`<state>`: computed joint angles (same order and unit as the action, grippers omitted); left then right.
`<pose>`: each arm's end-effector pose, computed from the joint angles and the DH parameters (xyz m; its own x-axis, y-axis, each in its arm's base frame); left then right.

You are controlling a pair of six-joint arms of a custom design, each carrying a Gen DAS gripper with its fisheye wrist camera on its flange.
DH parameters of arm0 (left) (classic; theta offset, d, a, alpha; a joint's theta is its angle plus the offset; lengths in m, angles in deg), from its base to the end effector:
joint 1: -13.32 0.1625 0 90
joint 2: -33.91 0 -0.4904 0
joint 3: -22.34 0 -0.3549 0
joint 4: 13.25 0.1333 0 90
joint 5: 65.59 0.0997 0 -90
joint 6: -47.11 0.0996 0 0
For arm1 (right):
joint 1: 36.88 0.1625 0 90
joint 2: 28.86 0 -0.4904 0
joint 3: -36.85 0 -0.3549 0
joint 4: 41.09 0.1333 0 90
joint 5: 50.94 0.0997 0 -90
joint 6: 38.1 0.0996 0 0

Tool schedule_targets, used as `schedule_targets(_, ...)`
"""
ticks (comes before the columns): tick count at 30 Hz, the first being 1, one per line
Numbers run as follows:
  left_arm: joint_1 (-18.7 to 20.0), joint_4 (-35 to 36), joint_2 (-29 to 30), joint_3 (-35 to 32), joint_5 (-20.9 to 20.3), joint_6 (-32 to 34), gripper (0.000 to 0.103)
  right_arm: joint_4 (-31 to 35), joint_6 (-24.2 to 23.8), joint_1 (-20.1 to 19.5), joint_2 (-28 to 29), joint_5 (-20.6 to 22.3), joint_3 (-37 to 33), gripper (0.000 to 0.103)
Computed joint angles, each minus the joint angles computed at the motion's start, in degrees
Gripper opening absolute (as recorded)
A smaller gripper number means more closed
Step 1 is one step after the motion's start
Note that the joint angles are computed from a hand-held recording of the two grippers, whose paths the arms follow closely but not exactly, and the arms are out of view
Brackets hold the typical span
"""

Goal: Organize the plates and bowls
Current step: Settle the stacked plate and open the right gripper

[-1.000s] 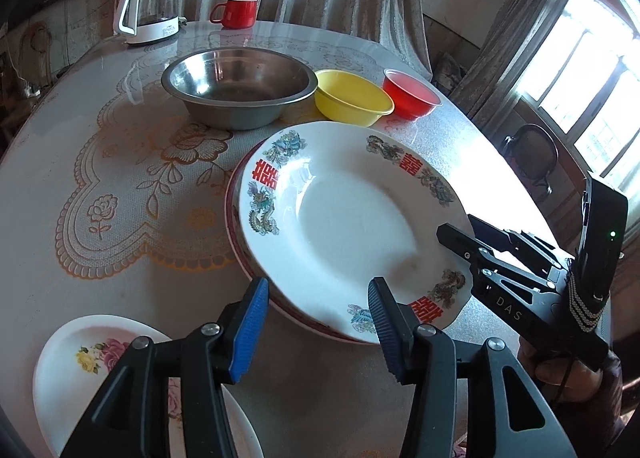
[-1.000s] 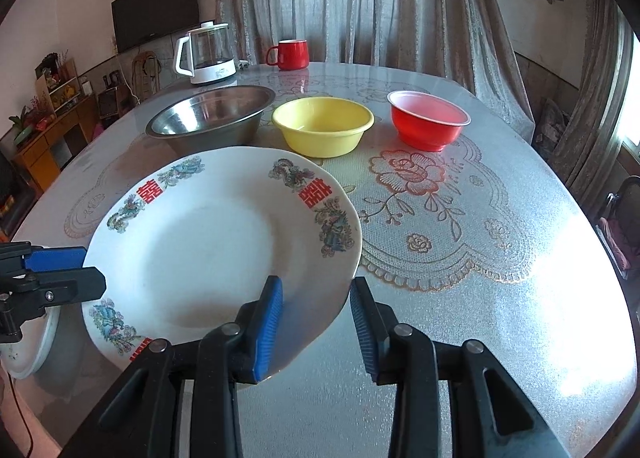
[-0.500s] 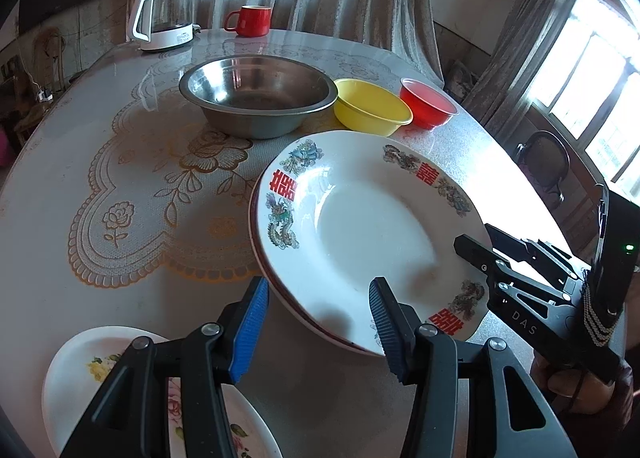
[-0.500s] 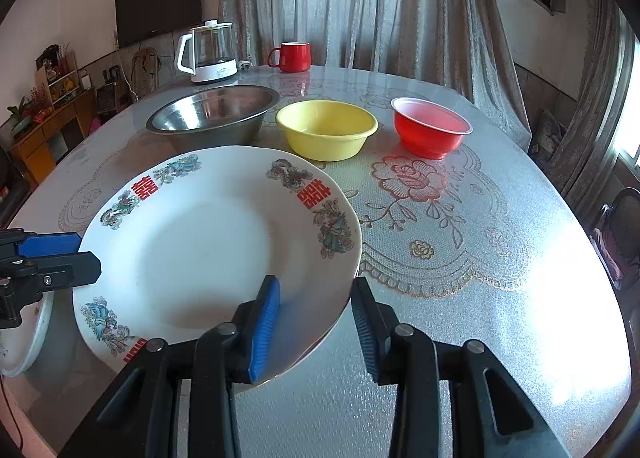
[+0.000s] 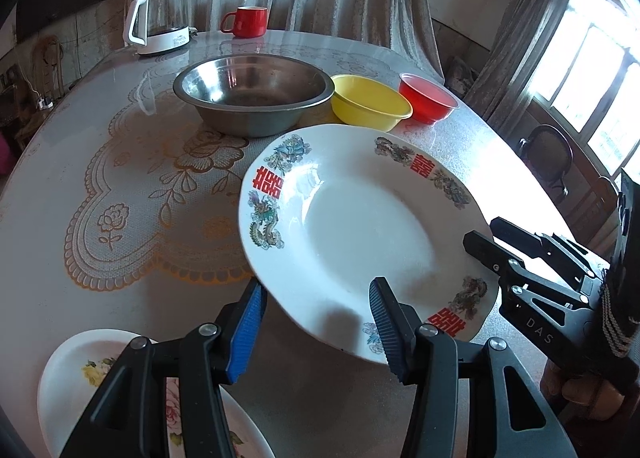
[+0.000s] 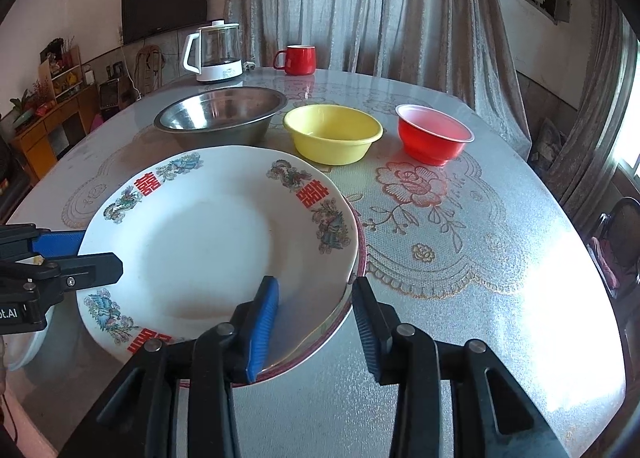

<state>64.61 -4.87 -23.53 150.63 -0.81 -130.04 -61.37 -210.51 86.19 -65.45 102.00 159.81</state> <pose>-0.0500 -0.3434 0.1334 -0.7243 0.5411 -0.4274 0.6512 0.7406 -0.1658 0.2248 -0.2635 0.0188 -0.6390 0.1549 0.7534 -0.4181 0.7522 -0.5093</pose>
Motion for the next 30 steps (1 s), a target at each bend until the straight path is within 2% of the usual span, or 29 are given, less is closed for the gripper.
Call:
schedule_targets(3, -0.54, -0.28, 0.35, 0.22, -0.80, 0.13, 0.054, -2.06, -0.55, 0.25, -0.71, -0.13, 0.77, 0.038)
schedule_targets(5, -0.78, -0.27, 0.42, 0.35, -0.94, -0.02, 0.054, -0.77, 0.52, -0.49, -0.09, 0.49, 0.04, 0.038)
schedule_targets(10, -1.33, -0.66, 0.57, 0.88, -1.17, 0.45, 0.056, -4.45, -0.92, -1.11, -0.78, -1.19, 1.75, 0.039)
schedule_targets(15, -0.35, -0.17, -0.25, 0.74, 0.68, 1.23, 0.057, -7.53, 1.51, -2.78, -3.58, -5.83, 4.99, 0.039)
schedule_targets(18, -0.36, -0.80, -1.66, 1.12, 0.38, 0.59, 0.058, -8.41, 3.07, -3.90, -4.80, -8.31, 6.21, 0.039)
schedule_targets(22, 0.39, -0.98, -3.64, 0.90, 0.79, 0.16, 0.059, -9.48, 4.26, -3.86, -5.58, -8.28, 7.22, 0.039)
schedule_targets(24, -0.18, -1.11, -3.43, 1.08, -0.17, 0.48, 0.059, -9.99, 4.61, -3.58, -5.98, -8.11, 7.73, 0.039)
schedule_targets(27, -0.32, -1.32, -2.28, 1.18, 0.45, 0.85, 0.059, -10.13, 4.28, -3.42, -5.81, -7.91, 7.83, 0.039)
schedule_targets(30, -2.17, -2.82, -1.09, 2.32, -0.90, 0.45, 0.065, -8.71, 4.64, -2.70, -5.03, -6.81, 6.88, 0.039)
